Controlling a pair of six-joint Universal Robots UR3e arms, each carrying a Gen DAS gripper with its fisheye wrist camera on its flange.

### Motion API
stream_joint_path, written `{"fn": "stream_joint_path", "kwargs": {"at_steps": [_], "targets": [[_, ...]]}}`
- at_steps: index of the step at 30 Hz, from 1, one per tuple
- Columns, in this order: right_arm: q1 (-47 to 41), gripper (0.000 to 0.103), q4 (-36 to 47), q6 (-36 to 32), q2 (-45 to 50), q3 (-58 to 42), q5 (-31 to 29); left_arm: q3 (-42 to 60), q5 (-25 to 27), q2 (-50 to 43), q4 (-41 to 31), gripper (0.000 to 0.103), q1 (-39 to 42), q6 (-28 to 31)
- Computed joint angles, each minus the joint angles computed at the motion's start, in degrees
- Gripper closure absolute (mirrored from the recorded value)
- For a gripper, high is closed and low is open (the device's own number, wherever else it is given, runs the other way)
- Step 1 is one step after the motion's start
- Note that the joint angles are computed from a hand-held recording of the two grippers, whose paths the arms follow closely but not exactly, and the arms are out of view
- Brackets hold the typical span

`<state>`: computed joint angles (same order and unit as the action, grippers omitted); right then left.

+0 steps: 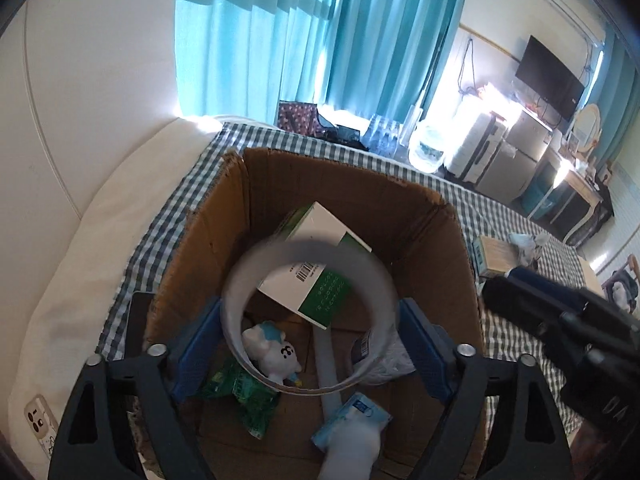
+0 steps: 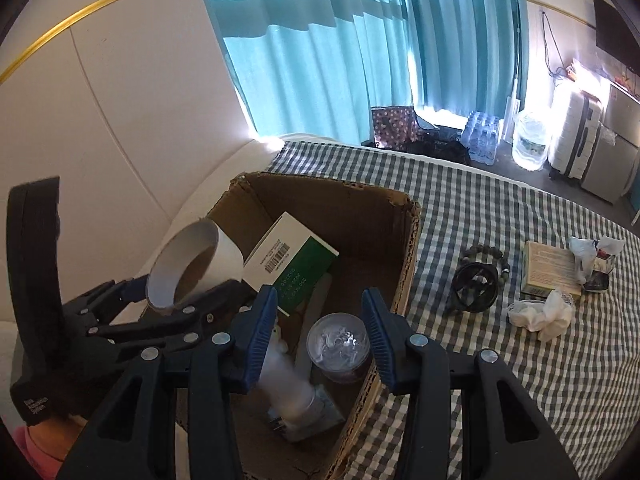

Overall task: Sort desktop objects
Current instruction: 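Carry the tape roll and white cylinder over the box and open both tools, then withdraw both tools from the box toward the remaining items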

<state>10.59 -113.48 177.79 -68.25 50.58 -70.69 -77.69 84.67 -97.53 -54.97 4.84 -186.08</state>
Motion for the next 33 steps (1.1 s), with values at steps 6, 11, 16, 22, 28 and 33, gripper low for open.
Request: {"fn": "stream_joint_path", "kwargs": {"at_steps": [6,11,16,22,28,33], "targets": [[-4.0,0.036,-2.3,0.9,-3.5,3.7,-0.5,1.4,2.8,-0.6,-0.9,0.0,-3.2,-0.8],[-12.4,0.032,-3.1,-1.5,-12.9,13.3,0.4,3.9,4.5,-0.1,-2.0,0.0,-7.5,-2.9],[-24.4,0.026,-1.5,-6.3,-25.2,24.4,3.9,10.7,8.2,-3.6,-2.9,0.0,-16.4,-6.1],[-41.5,0.019,4.6,-17.6,-38.5,35.4,10.0,21.0,14.1,-12.8,-3.7,0.0,-28.2,-10.9],[-55.3,0.009,8.4,-27.7,-43.2,41.9,16.1,33.6,16.6,-25.0,-7.0,0.0,-33.5,-15.8],[-58.8,0.009,4.2,-28.6,-39.2,45.0,17.2,45.5,18.9,-35.6,-8.0,0.0,-34.3,-14.1]]}}
